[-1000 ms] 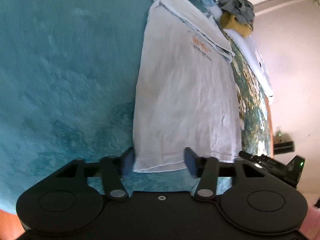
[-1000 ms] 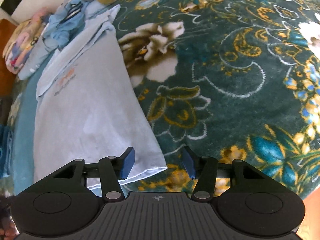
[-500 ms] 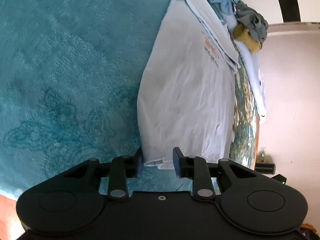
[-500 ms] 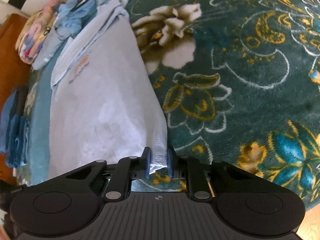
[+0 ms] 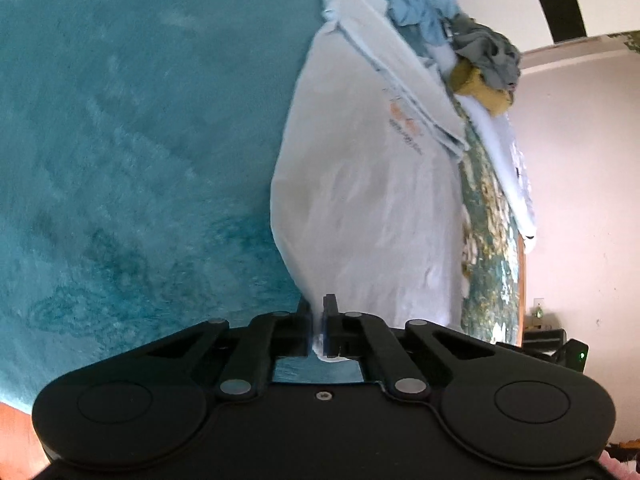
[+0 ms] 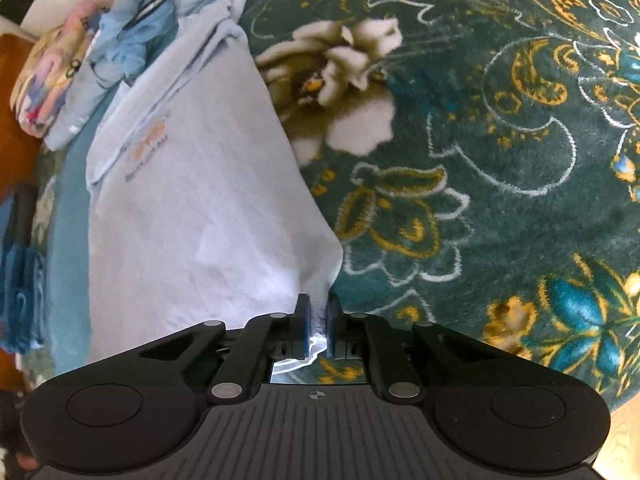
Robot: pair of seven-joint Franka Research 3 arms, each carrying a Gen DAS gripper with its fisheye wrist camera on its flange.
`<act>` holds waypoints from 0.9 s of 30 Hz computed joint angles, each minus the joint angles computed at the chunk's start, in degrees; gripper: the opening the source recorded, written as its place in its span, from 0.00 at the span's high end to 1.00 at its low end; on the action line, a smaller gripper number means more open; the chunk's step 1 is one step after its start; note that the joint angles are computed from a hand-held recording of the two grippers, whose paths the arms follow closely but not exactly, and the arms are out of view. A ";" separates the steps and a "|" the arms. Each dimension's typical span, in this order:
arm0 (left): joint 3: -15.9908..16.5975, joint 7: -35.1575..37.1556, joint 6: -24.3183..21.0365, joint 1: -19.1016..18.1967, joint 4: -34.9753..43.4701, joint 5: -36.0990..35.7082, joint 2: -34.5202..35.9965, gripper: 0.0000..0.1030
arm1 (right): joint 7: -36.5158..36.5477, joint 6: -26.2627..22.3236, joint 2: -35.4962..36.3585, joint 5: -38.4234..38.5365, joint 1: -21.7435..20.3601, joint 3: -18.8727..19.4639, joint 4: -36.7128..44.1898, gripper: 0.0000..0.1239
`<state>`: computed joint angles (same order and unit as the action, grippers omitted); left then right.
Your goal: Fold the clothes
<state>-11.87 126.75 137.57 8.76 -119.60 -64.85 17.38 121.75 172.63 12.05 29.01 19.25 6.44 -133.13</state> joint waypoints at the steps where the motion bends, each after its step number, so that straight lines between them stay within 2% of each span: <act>1: 0.04 -0.06 -0.14 0.04 0.18 0.20 -0.28 0.99 | -0.24 0.41 -0.29 1.27 -0.44 0.59 0.02 0.95; 7: 0.30 0.14 -0.14 0.35 2.38 -1.40 -1.34 0.99 | -3.60 3.16 -2.61 9.38 -2.76 3.01 0.29 0.95; 9: 0.34 0.68 0.37 0.34 3.52 -2.43 -1.25 0.99 | -4.57 3.33 -2.62 10.69 -3.15 2.77 1.47 0.95; 12: 0.12 0.66 2.21 -0.13 6.27 -3.62 -0.23 0.99 | -10.84 4.09 -1.99 15.08 -5.40 4.16 4.17 0.95; 16: -0.70 -0.88 5.57 -0.76 12.03 -3.46 2.93 0.99 | -16.17 2.99 1.65 15.90 -7.30 3.77 11.10 0.95; 19: -1.67 -3.18 8.57 -1.33 17.73 -0.45 6.36 0.99 | -18.44 1.16 4.98 14.62 -8.32 2.89 17.01 0.95; 24: -2.43 -11.42 12.23 -2.94 29.92 8.85 14.52 0.99 | -21.07 -4.36 13.22 11.53 -10.56 1.84 30.54 0.95; 27: -1.30 -17.69 13.28 -5.28 39.58 16.33 21.06 0.99 | -20.38 -8.62 19.27 8.05 -10.95 0.40 40.15 0.95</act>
